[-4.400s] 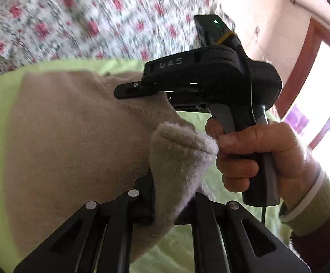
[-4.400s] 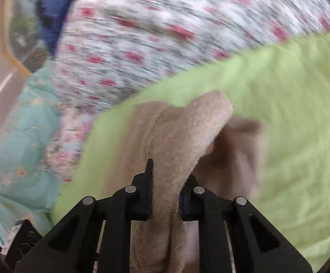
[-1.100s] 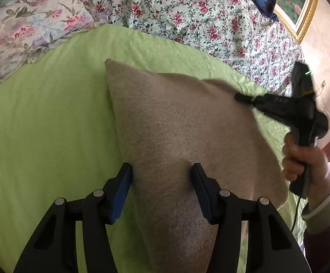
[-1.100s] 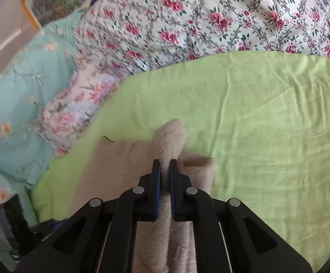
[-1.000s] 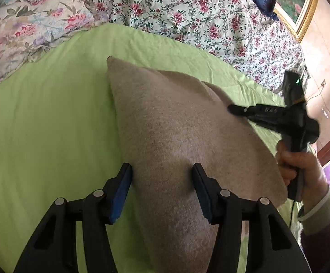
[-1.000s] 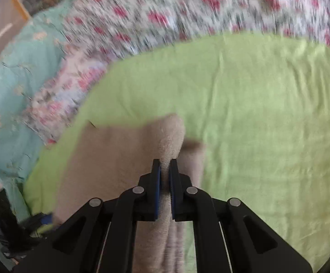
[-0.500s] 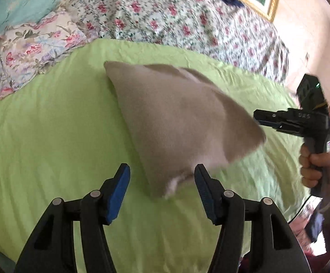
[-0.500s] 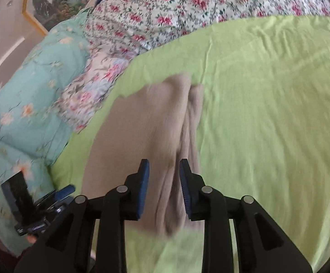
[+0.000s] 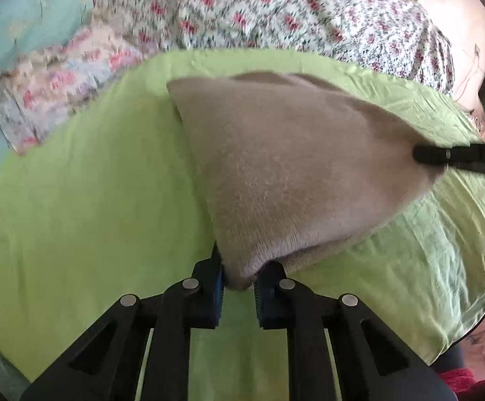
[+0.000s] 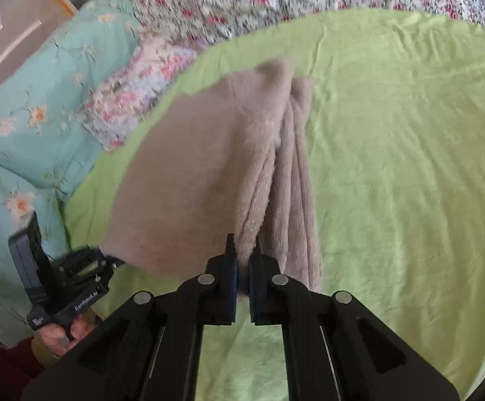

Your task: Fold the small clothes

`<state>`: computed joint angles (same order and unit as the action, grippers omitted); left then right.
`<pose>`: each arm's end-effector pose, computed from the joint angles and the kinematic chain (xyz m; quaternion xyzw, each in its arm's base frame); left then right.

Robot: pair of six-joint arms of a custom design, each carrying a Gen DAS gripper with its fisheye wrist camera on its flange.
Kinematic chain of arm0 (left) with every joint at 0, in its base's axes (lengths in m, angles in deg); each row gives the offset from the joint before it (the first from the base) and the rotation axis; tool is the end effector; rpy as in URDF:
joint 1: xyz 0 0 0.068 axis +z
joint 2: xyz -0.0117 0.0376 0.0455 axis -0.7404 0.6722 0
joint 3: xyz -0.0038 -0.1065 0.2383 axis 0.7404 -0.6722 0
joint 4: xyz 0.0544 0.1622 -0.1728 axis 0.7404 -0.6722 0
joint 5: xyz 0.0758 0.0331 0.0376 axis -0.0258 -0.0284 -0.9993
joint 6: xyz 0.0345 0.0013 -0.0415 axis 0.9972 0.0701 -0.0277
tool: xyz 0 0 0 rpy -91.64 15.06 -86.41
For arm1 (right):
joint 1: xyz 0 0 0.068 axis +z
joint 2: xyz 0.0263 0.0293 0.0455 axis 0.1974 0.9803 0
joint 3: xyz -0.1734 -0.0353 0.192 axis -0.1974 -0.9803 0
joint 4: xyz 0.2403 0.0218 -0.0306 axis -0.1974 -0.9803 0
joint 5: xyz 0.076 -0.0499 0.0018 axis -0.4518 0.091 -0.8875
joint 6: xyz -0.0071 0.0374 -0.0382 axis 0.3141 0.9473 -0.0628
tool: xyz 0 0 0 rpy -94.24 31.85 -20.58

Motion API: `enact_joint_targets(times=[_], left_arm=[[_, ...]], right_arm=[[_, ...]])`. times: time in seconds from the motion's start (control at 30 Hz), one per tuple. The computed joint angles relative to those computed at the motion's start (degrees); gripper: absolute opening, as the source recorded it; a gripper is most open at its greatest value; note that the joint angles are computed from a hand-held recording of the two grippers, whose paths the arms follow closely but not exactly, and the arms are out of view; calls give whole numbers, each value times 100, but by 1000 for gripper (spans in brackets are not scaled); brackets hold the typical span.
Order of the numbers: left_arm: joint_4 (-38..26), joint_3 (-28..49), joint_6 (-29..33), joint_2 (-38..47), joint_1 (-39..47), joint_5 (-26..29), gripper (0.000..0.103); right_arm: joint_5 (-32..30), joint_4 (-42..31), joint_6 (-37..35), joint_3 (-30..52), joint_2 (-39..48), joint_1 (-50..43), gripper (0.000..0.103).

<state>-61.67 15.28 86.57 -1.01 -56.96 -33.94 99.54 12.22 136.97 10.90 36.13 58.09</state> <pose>0.2031 -0.0390 0.1478 0.2103 0.9053 -0.0670 0.3630 0.1997 0.1964 0.1683 0.1021 0.8940 0.2239 0.3745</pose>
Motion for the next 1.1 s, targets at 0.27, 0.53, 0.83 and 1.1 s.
enact_joint_targets(times=[0.27, 0.53, 0.83, 1.1], left_arm=[[-216, 23, 123, 229, -40, 50, 16], [-2265, 636, 1545, -824, 1509, 2087, 21], [-1605, 1207, 857, 437, 963, 3022, 34], [-1085, 1231, 426, 1590, 706, 2733, 33]], right_arm=[[-36, -477, -143, 147, 522, -246, 7], [973, -1190, 531, -54, -547, 310, 32], [560, -29, -35, 873, 473, 607, 32], [-156, 197, 226, 744, 1278, -145, 24]])
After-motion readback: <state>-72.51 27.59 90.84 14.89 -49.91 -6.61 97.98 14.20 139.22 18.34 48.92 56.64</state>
